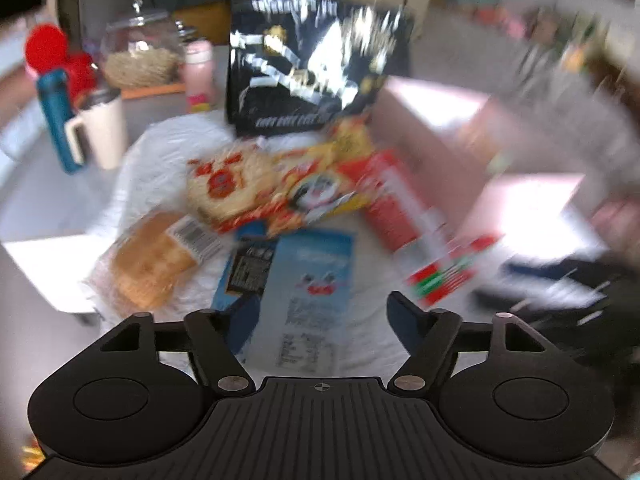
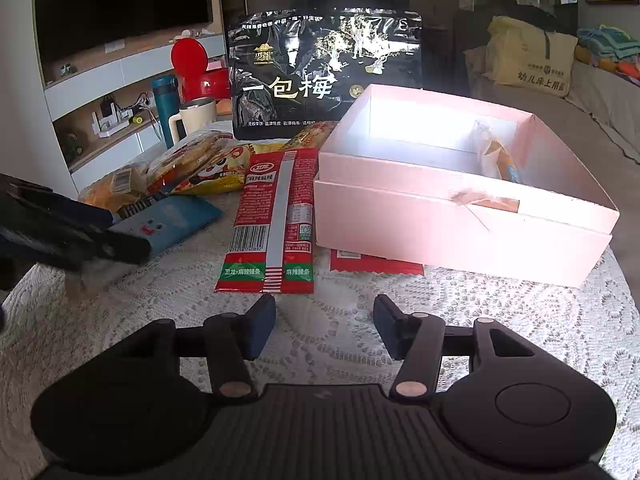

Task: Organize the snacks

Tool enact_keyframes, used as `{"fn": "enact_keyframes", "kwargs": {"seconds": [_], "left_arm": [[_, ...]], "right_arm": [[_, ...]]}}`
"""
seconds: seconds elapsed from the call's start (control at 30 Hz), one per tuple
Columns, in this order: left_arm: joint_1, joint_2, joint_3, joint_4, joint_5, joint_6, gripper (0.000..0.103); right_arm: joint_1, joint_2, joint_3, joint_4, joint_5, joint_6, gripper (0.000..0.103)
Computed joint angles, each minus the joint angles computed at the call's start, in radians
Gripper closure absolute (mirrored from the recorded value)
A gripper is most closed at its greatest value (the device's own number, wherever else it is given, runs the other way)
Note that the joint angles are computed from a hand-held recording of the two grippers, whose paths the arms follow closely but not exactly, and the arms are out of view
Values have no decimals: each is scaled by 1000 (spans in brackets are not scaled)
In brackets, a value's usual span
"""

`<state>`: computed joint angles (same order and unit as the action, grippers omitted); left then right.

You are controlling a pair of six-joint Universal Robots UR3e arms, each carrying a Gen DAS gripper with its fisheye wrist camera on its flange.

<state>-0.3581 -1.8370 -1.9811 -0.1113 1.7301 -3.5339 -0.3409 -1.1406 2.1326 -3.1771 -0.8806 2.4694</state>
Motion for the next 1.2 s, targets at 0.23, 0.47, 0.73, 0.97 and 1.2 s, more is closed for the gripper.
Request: {"fn": "enact_keyframes", "kwargs": {"seconds": [0.23,0.47,0.73,0.97,1.2], "left_arm": [[171,133,-209,230,45,-88,30],[446,117,-302,244,-315,15,30],[277,98,-227,113,-125,153,30],[220,70,-190,87,-7,132,46],[208,156,-309,182,30,-17,52]], "right_arm": [[9,4,-4,-11,-10,4,48],[7,4,1,-17,-9,3,47],[18,5,-2,-16,-17,-12,41],[14,0,-13,27,-5,-36,34],[83,-44,-78,146,-116,-37,34]]}}
